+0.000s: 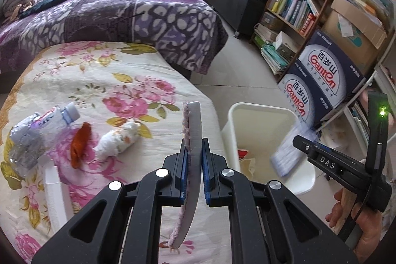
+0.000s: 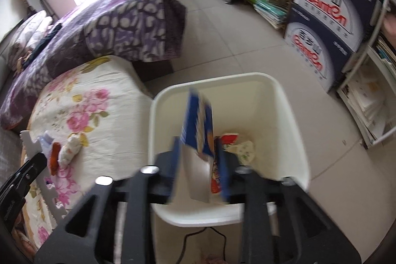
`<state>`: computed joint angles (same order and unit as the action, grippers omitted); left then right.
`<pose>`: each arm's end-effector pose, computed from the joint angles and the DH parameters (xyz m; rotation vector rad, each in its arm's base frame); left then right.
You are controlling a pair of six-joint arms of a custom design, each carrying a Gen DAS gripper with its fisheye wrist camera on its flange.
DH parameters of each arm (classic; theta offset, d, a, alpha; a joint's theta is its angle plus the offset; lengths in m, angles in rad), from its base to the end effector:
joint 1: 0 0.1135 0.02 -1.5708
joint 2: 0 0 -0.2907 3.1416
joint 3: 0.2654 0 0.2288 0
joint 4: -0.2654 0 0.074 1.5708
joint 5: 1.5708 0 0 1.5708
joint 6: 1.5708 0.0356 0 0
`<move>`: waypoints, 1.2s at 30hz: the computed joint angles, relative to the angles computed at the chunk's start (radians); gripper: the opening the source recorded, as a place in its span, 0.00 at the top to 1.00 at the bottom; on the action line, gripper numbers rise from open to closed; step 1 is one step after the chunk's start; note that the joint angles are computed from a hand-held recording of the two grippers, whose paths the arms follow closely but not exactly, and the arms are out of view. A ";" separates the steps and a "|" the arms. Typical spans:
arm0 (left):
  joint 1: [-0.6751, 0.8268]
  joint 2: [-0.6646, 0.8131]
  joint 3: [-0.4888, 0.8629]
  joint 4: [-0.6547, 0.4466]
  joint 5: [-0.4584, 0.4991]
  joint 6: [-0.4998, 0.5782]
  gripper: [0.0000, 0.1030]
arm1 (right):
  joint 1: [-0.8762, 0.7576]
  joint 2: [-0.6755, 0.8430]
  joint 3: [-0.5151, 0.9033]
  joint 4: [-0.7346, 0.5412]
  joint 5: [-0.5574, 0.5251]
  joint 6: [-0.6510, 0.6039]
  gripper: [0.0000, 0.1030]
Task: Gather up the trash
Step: 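Carry the biscuit box over the white bin and open the right tool, then move the white plastic piece over the bin and open the left tool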
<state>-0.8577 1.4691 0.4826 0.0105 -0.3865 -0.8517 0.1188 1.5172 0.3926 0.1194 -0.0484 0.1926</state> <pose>0.1556 -0.1593 0.1630 -0.1400 2.4578 -0.2525 0.2109 0.0269 0.1380 0.0772 2.5834 0.1783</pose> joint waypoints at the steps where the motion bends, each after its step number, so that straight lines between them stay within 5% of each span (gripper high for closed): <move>1: -0.004 0.011 0.007 0.006 0.004 0.001 0.90 | -0.017 -0.002 -0.002 0.001 0.004 -0.004 0.46; 5: -0.024 0.056 0.041 0.026 0.018 0.002 0.90 | -0.096 -0.020 -0.005 -0.011 0.009 -0.024 0.23; 8: -0.038 0.090 0.066 0.041 0.032 0.008 0.90 | -0.157 -0.038 -0.007 -0.022 -0.005 -0.040 0.19; 28: -0.080 0.348 0.208 0.204 0.222 0.004 0.89 | -0.464 -0.081 0.037 -0.108 -0.162 -0.137 0.12; 29: -0.078 0.359 0.210 0.216 0.237 -0.003 0.87 | -0.472 -0.077 0.038 -0.110 -0.166 -0.141 0.12; 32: -0.070 0.380 0.210 0.235 0.254 -0.025 0.52 | -0.488 -0.064 0.046 -0.115 -0.174 -0.144 0.12; 36: -0.059 0.375 0.203 0.234 0.259 -0.037 0.46 | -0.489 -0.057 0.050 -0.115 -0.176 -0.141 0.11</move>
